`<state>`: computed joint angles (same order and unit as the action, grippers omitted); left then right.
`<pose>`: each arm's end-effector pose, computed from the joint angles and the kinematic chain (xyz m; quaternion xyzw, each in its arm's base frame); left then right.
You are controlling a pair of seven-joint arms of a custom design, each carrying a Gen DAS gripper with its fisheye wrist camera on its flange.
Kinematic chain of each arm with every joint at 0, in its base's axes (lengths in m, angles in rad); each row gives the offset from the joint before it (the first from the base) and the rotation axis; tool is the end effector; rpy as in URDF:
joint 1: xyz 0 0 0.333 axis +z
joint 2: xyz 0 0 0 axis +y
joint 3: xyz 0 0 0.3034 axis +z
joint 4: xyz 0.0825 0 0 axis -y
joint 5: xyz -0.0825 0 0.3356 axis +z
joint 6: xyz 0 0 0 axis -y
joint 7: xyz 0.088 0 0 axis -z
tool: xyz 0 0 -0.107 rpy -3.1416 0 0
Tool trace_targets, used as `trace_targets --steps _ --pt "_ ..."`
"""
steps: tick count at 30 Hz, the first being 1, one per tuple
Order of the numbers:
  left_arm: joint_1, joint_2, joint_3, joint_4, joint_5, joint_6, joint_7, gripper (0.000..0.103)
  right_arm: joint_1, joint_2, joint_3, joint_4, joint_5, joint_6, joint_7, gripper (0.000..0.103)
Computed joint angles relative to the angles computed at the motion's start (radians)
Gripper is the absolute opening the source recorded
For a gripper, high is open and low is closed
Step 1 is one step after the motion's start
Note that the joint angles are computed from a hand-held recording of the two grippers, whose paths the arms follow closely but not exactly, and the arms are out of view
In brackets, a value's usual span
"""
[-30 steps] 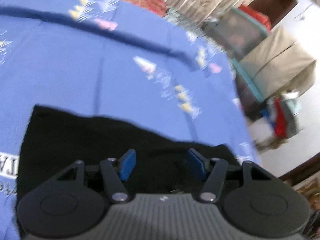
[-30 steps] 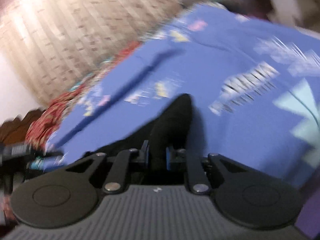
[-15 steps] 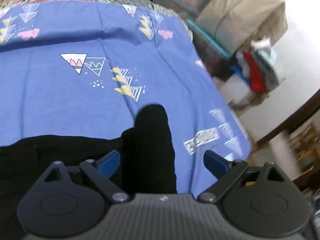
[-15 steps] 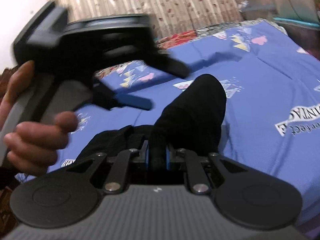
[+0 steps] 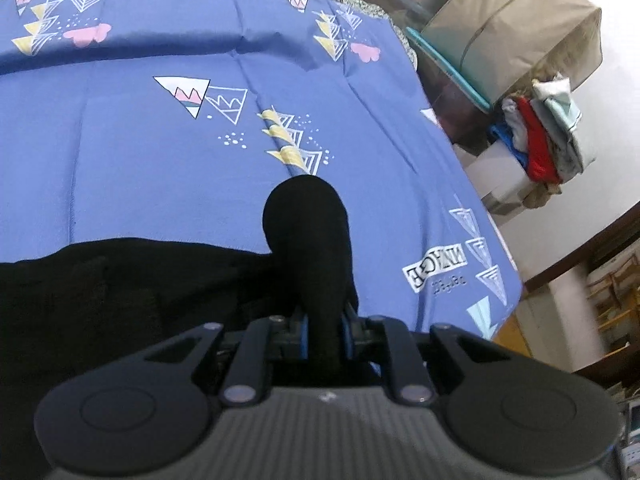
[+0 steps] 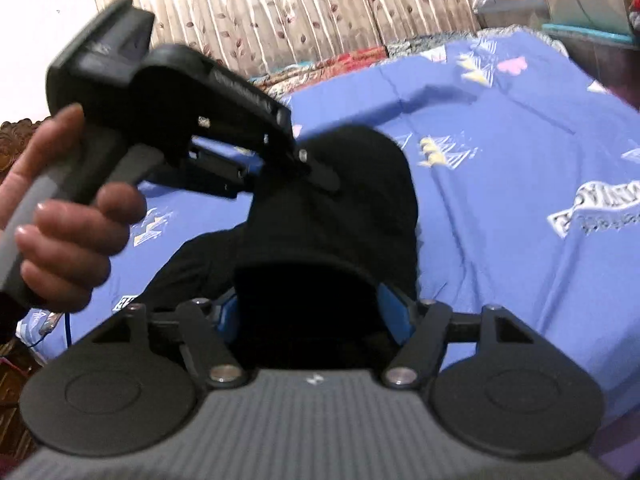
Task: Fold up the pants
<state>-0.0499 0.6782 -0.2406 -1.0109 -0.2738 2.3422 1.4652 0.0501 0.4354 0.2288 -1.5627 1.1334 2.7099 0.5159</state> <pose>0.7153 -0.1465 0.5376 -0.6703 0.6414 -0.3723 0.0255 0.6585 0.1272 0.4703 -0.7135 0.4864 -0.1004 0.4942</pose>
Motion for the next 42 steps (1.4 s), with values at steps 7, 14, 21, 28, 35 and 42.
trace_targets --steps 7,14,21,28,35,42 --pt "0.105 -0.160 -0.052 -0.235 -0.161 0.173 0.112 0.013 -0.002 -0.026 0.056 0.011 0.086 0.049 -0.133 0.015" --pt "0.211 -0.380 -0.047 -0.541 -0.424 0.364 0.286 0.013 0.071 -0.034 0.043 0.074 0.117 -0.066 -0.235 0.015" --pt "0.214 -0.479 0.064 -0.766 -0.501 0.424 0.274 0.013 0.162 0.036 0.026 0.137 -0.084 -0.158 -0.184 0.015" --pt "0.210 -0.397 0.109 -0.799 -0.382 0.423 0.114 0.018 0.217 0.154 -0.001 0.253 -0.374 -0.257 0.055 0.020" --pt "0.254 -0.427 0.069 -0.846 -0.421 0.453 0.163 0.048 0.038 0.130 0.104 0.285 -0.222 -0.553 -0.051 0.056" --pt "0.256 -0.576 0.043 -0.965 -0.702 0.483 0.468 0.061 0.070 0.029 0.009 0.148 -0.076 -0.322 -0.017 0.025"
